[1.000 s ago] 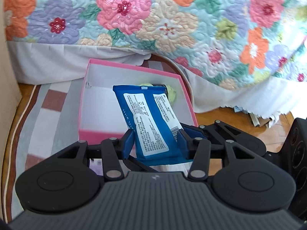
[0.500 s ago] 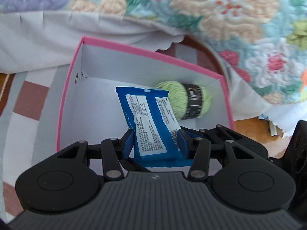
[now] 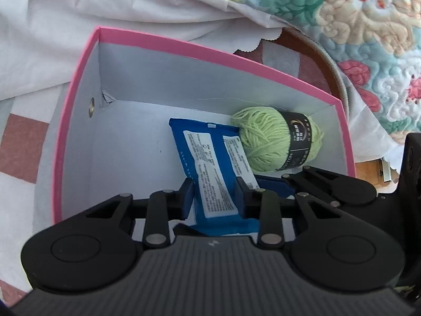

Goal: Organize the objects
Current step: 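Carry the wet-wipe pack with the left tool into the pink box, then open the left tool to drop the pack and withdraw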

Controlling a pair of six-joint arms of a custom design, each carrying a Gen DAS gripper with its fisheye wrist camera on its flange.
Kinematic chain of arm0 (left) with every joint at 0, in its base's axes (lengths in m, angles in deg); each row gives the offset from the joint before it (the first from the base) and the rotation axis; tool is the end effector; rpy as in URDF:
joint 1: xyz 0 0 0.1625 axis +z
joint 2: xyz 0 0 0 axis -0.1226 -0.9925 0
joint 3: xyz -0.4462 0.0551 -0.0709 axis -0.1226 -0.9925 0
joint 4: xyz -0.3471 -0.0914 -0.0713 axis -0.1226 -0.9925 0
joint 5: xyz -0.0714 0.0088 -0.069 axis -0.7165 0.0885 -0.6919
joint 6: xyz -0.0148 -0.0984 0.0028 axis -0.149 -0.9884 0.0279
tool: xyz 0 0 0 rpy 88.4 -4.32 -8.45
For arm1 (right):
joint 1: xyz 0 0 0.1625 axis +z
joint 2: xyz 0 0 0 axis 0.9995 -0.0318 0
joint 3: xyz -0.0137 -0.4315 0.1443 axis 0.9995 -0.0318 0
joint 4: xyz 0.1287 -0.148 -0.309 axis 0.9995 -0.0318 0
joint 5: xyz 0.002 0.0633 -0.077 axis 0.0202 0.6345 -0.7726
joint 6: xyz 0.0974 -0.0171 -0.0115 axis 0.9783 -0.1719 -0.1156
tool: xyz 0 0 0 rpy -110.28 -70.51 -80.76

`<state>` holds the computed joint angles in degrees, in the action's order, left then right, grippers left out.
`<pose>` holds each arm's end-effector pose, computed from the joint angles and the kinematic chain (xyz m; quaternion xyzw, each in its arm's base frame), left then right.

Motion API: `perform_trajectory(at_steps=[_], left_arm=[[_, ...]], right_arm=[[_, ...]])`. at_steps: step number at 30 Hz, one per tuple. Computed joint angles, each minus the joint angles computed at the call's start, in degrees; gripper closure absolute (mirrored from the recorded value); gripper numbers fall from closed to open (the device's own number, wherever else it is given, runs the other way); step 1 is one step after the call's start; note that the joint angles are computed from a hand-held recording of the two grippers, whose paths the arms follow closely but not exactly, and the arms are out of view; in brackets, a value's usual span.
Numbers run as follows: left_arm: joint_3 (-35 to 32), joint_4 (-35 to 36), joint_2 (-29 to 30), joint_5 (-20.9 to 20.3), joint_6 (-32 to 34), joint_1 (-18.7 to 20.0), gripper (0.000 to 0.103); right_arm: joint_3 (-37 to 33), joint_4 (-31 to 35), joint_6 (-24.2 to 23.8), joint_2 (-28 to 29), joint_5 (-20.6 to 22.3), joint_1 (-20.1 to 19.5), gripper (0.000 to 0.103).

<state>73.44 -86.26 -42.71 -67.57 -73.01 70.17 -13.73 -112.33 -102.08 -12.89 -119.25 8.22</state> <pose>-0.1806 -0.7431 0.1154 0.0153 0.9720 -0.1795 0.1511 0.1865 -0.7536 0.1112 0.3158 -0.9312 0.0430 0.1768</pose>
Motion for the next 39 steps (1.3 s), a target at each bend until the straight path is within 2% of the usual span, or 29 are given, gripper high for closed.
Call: perform_trajectory(at_steps=[4, 6, 8, 9, 10, 11, 13, 17, 21, 25, 28, 30, 35, 39], left_arm=[[-0.9, 1.7, 1.0, 0.9, -0.2, 0.0, 0.075], [-1.1, 2.0, 1.4, 1.9, -0.1, -0.2, 0.077], [-1.2, 1.7, 1.8, 2.9, -0.7, -0.3, 0.080], [-1.0, 0.8, 1.8, 2.9, -1.2, -0.3, 0.081], [-0.6, -0.3, 1.7, 2.2, -1.8, -0.1, 0.081], [-0.5, -1.0, 1.6, 1.4, -2.1, 0.0, 0.082], [-0.2, -2.0, 1.5, 0.7, -2.5, 0.0, 0.082], [1.1, -2.2, 0.7, 4.8, -1.9, -1.8, 0.082], [3.6, -1.3, -1.4, 7.3, -1.6, -3.8, 0.078], [4.4, 1.7, -4.0, 7.8, -0.8, -5.6, 0.072], [6.9, 0.5, -6.0, 9.0, -0.4, -7.8, 0.069], [9.7, 0.9, -9.1, 9.4, -0.4, -8.8, 0.063], [11.4, 5.7, -13.4, 9.0, -2.0, -11.4, 0.057], [11.7, 11.3, -15.3, 9.8, -5.0, -14.0, 0.056]], right_arm=[[0.3, 1.4, 0.7, -0.2, -0.6, -0.3, 0.016], [1.3, -0.2, 0.2, -0.4, -0.7, -0.4, 0.017], [2.7, -3.7, -1.1, -0.4, -2.3, 0.0, 0.028], [2.9, -5.3, -2.4, 0.1, -5.0, 0.6, 0.042], [3.1, -7.2, -3.8, 0.8, -8.5, 1.3, 0.053], [3.3, -8.7, -4.2, 1.3, -10.6, 1.7, 0.055], [3.8, -10.0, -3.5, 1.2, -10.1, 1.6, 0.058], [7.5, -15.6, -4.7, -0.5, -8.6, 1.3, 0.059], [11.6, -16.0, -3.6, -4.7, -4.7, 1.1, 0.056], [16.1, -17.5, -4.3, -9.0, -1.8, 1.4, 0.048], [18.9, -18.3, -4.2, -12.1, -0.9, 2.4, 0.046], [20.6, -18.4, -4.1, -14.0, -0.6, 3.2, 0.046], [23.5, -17.1, -4.3, -18.6, 0.2, 5.5, 0.046], [26.4, -17.3, -5.3, -22.2, 0.9, 6.9, 0.041]])
